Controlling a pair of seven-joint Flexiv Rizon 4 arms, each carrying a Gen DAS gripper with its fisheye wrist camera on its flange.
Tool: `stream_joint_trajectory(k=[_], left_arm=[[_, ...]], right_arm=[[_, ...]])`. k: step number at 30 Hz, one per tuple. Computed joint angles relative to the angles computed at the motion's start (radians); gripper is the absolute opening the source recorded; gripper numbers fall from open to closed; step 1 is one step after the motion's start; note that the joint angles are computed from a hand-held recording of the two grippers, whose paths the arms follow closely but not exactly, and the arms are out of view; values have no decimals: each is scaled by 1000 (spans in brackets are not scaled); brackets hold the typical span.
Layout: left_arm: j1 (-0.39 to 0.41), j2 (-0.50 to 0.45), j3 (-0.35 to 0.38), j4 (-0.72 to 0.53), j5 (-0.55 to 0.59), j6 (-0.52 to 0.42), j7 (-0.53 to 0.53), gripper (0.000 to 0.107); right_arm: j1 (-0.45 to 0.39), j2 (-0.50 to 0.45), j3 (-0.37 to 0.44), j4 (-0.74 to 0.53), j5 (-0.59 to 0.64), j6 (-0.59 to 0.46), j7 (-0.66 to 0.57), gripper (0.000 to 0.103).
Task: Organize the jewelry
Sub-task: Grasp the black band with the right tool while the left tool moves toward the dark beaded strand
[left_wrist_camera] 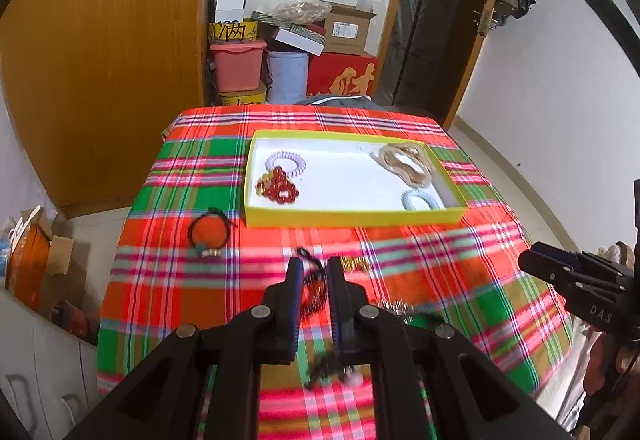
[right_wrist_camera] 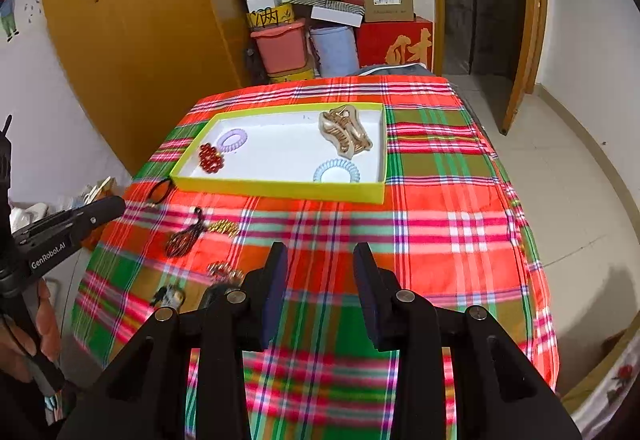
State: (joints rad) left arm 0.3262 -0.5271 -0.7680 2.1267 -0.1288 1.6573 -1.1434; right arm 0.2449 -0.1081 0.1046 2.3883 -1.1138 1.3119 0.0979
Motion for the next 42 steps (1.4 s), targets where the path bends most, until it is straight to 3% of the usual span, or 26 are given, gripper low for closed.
stream_joint_trajectory(k=[8,15,18,32,42], left_arm=[[175,16,-135,111,60,29,-32,12],[240,-7,-171,128,100,17,-61,15],[252,-26,-177,125,108,16,-66,26],[215,-85,-131,74,99,-6,-50,27],[183,-131,-129,29,68,-37,-1,27]], right_arm=[[28,18,39,30,58,0,-14,35],[58,-19,27,35,93,57,-20,35],[76,-45,18,26,107,74,-32,35],[160,-165,-35,-22,273,136,-131,35],[233,-221,-64,-65,434,109,-255,33]])
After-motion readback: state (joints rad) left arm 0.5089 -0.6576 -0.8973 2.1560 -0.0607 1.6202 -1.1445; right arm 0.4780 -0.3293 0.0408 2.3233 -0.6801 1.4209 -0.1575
